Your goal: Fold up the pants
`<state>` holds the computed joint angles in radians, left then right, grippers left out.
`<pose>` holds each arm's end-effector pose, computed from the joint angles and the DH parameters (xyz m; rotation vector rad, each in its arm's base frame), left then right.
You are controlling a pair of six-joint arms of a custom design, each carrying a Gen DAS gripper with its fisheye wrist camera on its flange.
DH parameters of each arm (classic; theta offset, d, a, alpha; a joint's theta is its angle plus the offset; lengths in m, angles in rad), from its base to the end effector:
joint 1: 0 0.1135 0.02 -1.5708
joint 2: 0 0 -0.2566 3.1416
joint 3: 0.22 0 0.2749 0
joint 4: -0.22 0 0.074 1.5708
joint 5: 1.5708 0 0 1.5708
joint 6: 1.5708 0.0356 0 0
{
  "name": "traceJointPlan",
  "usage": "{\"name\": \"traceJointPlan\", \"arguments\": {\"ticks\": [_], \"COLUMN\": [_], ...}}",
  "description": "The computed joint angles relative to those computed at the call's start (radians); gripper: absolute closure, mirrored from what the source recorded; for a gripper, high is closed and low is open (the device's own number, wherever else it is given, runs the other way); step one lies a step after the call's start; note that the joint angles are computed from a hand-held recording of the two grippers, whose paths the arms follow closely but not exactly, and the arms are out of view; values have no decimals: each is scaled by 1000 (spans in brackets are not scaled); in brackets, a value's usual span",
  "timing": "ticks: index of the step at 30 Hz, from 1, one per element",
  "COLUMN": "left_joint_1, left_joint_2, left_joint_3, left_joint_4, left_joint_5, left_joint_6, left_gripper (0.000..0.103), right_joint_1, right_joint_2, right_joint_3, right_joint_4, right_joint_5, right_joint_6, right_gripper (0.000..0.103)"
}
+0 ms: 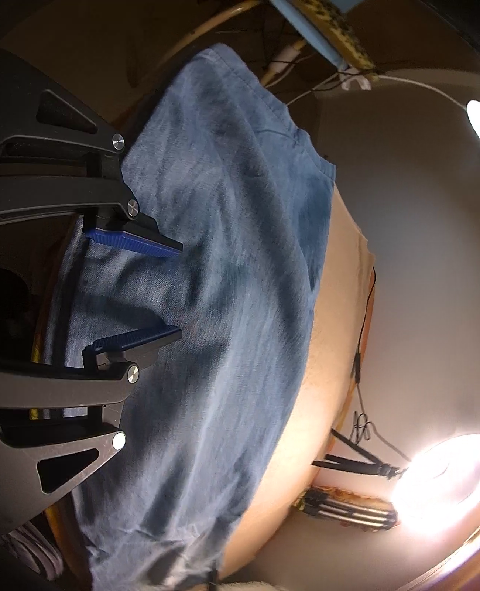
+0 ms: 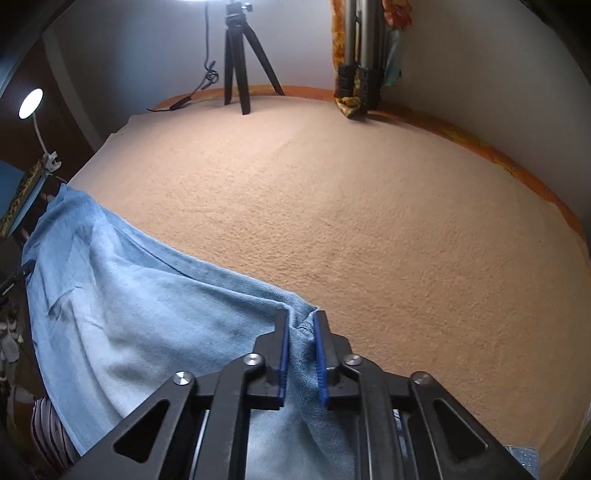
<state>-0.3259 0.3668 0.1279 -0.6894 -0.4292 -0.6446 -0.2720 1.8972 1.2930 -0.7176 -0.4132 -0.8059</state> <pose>0.1175 -0.0241 0.1152 -0.5485 2.3242 0.0895 0.3732 -0.0892 0.1502 -0.7811 2.5876 0.3125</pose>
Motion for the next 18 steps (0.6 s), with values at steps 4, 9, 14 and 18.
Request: {"name": "traceJointPlan", "arguments": {"ticks": [4, 9, 14, 18], "left_joint_1": [33, 59, 122, 245], "left_joint_2": [-4, -18, -26, -242], "left_joint_3": [-3, 3, 21, 11], "left_joint_4": [9, -8, -37, -173], "left_joint_5": [27, 47, 43, 115], "left_joint_6": [51, 73, 98, 128], "left_gripper": [66, 66, 66, 66], "right_joint_1": [-33, -7, 2, -12], "right_joint_2": [57, 99, 46, -50], "right_joint_3": [104, 110, 46, -26], "right_joint_4": [-36, 12, 79, 134], "right_joint_5": [-41, 3, 50, 65], "right_joint_6": [16, 54, 58, 41], "right_gripper": [98, 98, 91, 68]}}
